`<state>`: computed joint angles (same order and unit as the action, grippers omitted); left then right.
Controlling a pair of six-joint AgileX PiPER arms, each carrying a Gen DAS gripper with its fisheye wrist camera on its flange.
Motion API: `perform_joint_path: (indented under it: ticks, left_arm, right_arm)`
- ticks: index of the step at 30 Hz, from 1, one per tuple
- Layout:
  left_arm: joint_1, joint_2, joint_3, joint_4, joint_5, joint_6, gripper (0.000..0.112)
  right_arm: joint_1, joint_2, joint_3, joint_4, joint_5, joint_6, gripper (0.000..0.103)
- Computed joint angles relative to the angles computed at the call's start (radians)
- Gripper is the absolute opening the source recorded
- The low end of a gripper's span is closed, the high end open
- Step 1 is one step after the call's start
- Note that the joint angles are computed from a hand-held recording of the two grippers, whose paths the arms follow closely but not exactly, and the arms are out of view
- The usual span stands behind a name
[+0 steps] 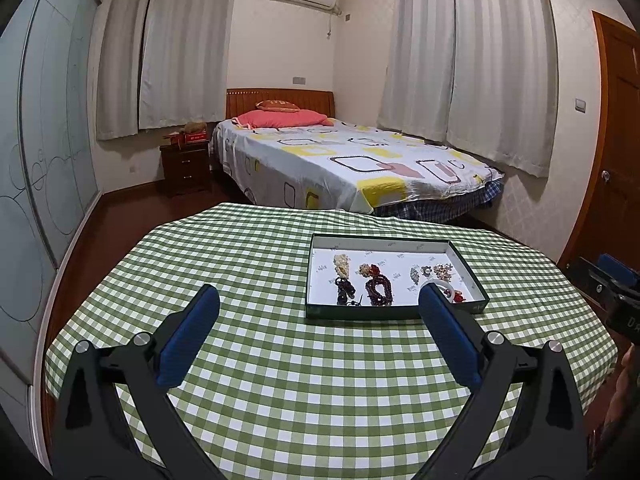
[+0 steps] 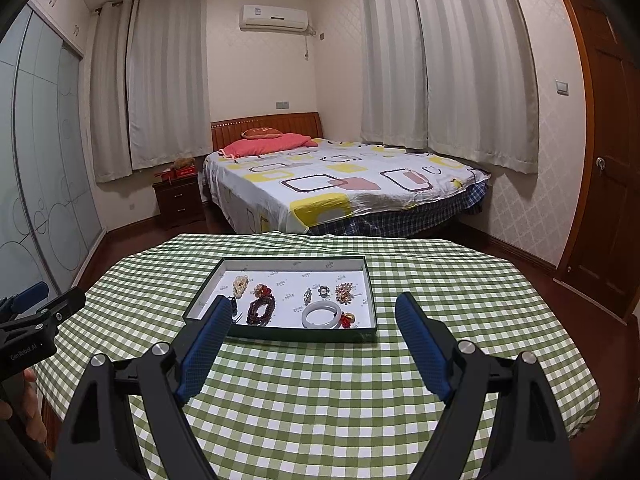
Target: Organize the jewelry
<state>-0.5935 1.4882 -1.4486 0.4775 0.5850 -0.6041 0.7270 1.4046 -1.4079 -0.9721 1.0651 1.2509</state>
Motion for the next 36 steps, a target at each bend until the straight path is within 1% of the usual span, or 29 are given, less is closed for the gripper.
perform_joint_path:
  ticks: [31,36]
  left_arm:
    - [0.008,-0.009,0.018,0.022,-0.009,-0.02,0.097]
    - [0.008,-0.002,0.005,0.016,0.007,-0.016,0.097]
  right_arm:
    - [-0.002,0.005,-0.011,0.009,0.001,-0.015,0.081]
    - [-0.001,0.005,-0.011,0.01,0.0,-0.015,0.081]
